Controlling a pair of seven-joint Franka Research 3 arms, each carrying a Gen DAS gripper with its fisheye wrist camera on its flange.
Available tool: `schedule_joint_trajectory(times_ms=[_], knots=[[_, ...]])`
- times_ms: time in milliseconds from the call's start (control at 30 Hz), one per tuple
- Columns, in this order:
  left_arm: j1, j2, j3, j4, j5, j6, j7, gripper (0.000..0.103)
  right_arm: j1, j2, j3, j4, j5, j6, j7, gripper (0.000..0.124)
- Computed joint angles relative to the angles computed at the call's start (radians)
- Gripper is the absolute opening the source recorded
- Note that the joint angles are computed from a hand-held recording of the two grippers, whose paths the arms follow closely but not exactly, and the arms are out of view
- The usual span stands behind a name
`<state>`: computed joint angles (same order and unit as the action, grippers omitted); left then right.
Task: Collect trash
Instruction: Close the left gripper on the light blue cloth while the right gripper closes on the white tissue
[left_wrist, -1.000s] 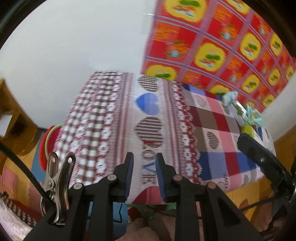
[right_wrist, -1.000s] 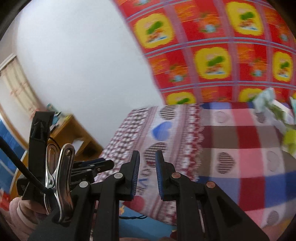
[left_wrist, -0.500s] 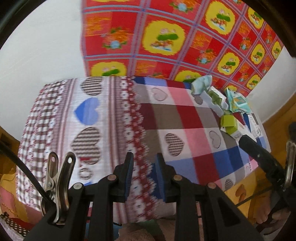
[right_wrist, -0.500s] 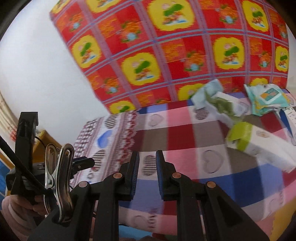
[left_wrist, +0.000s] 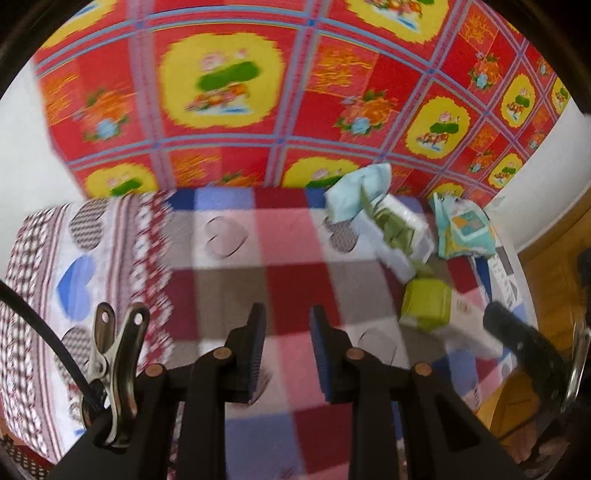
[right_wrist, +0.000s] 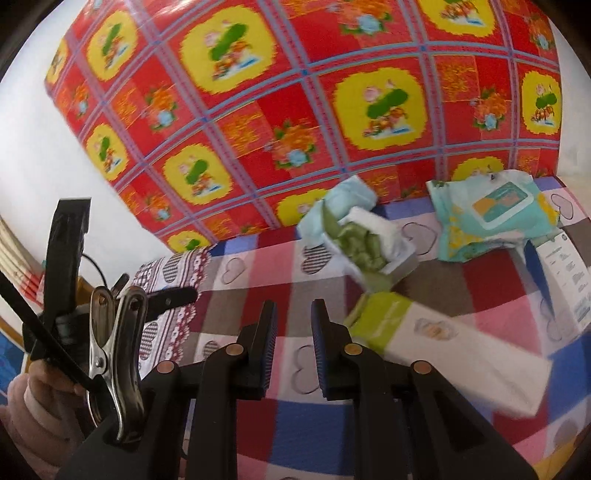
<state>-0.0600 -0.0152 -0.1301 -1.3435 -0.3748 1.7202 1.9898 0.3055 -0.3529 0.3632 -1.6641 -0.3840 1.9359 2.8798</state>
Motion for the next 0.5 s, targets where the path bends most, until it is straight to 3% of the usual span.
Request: schedule_joint_trajectory(times_ms=[167,433,500], knots=[[-0.047,0.064,-0.046,0.056,0.035,0.041,-0.065,0.025,-0.011,-0.084,-0.052,-0.104,0.069,0.066,-0.049,0.02],[-0.115,0.229,-0.098,0.212,0.144,0.063,-0.174,0.025,-0.067,-0.172,-0.073,-0.231,0.168,0.153,-0.118,0.02],[-0.13,0.278,-0.109,0.265,0.167,0.063,-0.193,0.034,-0.083,-0.19,-0.076,-0.261,0.188,0.173,-0.124,0.02]])
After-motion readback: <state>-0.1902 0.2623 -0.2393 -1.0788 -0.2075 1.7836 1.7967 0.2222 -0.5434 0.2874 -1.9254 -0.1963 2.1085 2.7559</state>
